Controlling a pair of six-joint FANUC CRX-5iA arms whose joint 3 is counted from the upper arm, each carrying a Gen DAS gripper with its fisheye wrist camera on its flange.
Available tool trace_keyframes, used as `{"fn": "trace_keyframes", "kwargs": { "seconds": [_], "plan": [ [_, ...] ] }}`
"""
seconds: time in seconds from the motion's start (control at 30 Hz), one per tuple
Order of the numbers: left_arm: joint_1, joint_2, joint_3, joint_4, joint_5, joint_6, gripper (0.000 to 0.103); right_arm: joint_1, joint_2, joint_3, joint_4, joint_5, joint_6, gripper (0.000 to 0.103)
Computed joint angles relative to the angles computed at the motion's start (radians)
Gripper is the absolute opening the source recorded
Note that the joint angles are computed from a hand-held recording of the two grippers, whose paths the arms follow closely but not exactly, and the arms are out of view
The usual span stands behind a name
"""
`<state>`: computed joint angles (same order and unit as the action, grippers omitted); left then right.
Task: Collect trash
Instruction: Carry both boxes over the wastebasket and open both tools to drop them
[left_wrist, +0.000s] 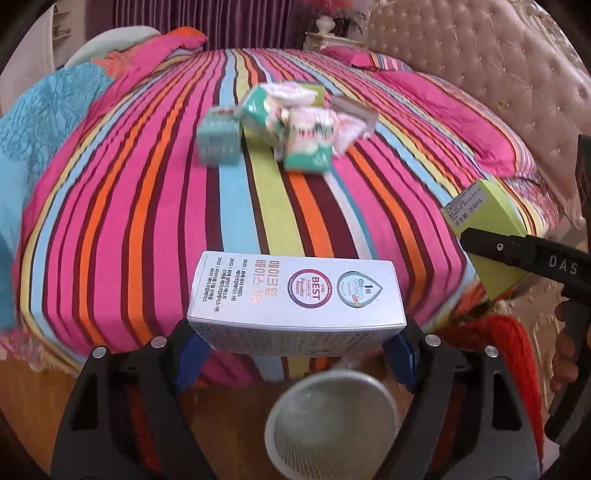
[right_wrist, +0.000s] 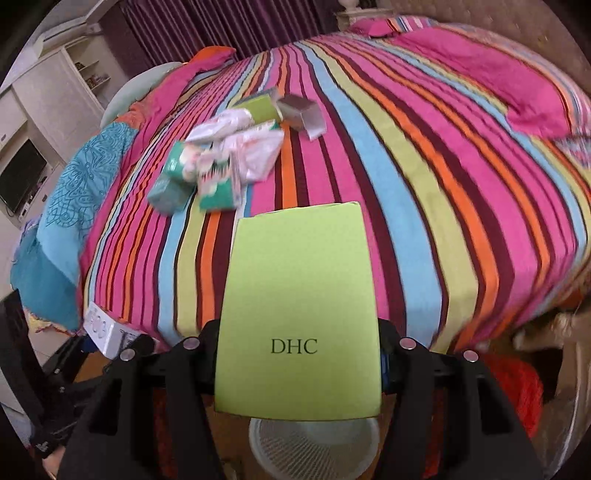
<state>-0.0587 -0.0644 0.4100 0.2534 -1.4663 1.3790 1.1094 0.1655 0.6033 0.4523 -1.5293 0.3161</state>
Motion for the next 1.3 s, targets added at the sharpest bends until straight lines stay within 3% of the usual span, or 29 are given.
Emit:
{"fn": "trace_keyframes", "kwargs": {
  "seconds": [0.23, 0.4, 0.67, 0.9, 1.3],
  "plan": [
    [0.039, -0.086, -0.147, 0.041, -0.07, 0.014, 0.078, 0.06, -0.056, -0.098, -0.088, 0.003, -0.127, 0.055],
    [0.047, -0.09, -0.226, 0.061, -0.145, 0.038, 0.078, 0.04, -0.084, -0.158, -0.269, 0.044, -0.189, 0.056],
    [0.024, -0.029, -0.31, 0.051, -0.279, 0.081, 0.078, -0.031, -0.066, -0.196, -0.482, 0.027, -0.202, 0.055],
    [-0.019, 0.045, -0.322, 0.026, -0.345, 0.112, 0.078, -0.111, -0.074, -0.264, -0.681, 0.092, -0.216, 0.055],
    [-0.065, 0.16, -0.394, 0.006, -0.367, 0.177, 0.078, -0.21, -0.043, -0.354, -0.892, 0.135, -0.248, 0.055]
  ]
}}
